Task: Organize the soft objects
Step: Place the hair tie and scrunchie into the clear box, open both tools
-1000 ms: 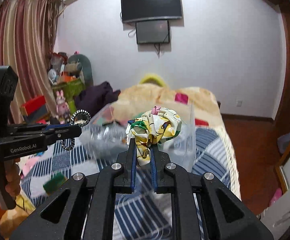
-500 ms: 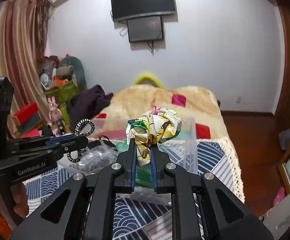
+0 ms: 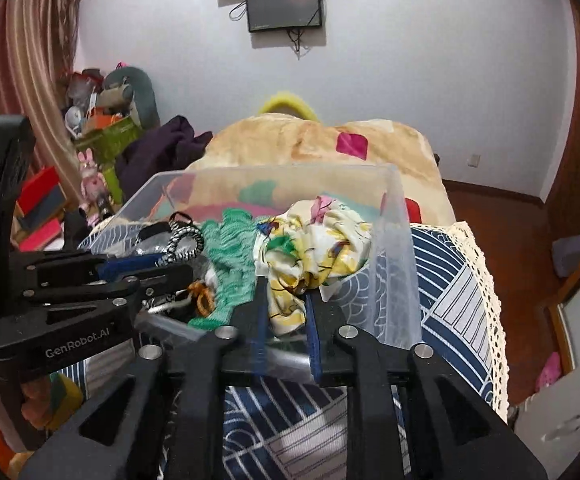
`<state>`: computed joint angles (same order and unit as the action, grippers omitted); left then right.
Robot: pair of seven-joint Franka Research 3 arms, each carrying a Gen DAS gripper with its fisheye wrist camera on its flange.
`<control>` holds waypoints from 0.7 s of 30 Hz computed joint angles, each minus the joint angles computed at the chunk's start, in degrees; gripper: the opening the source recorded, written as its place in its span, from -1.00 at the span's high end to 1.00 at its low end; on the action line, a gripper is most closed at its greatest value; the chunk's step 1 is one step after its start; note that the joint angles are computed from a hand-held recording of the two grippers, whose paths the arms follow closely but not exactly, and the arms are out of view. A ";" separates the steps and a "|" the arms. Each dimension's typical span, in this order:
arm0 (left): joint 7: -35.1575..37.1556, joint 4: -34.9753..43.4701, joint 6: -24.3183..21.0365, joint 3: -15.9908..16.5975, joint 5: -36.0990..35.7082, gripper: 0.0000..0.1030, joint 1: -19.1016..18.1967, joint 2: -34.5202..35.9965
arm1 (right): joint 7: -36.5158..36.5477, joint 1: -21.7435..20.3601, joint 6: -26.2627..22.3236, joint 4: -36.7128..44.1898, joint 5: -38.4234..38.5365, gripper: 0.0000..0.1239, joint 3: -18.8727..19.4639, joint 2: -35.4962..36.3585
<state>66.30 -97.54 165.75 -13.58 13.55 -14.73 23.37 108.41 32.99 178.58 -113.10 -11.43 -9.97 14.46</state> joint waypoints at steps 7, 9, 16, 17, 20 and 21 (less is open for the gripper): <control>-4.33 -6.55 4.26 3.46 5.58 -0.11 -2.37 -6.00 | 4.25 3.11 1.94 -3.01 -4.50 0.43 -4.10 -2.37; -6.94 -9.04 5.81 4.59 7.88 -0.22 -3.03 -8.22 | 7.29 5.83 2.63 -4.16 -7.68 0.37 -7.34 -3.37; -20.18 -16.14 7.39 8.74 21.08 -0.27 -4.77 -15.33 | 26.90 22.68 7.50 -6.80 -27.71 0.13 -27.07 -6.29; -20.87 -16.87 7.25 8.39 22.12 -0.27 -4.16 -16.09 | 31.09 26.84 8.33 -6.92 -31.83 0.07 -31.78 -6.44; -24.29 -20.24 6.39 7.58 26.80 -0.27 -2.57 -19.27 | 39.93 37.30 11.08 -7.08 -40.52 -0.02 -43.18 -6.66; -24.46 -21.45 6.20 7.01 27.27 -0.27 -1.82 -20.22 | 39.45 38.70 11.82 -7.43 -39.97 -0.04 -44.41 -6.70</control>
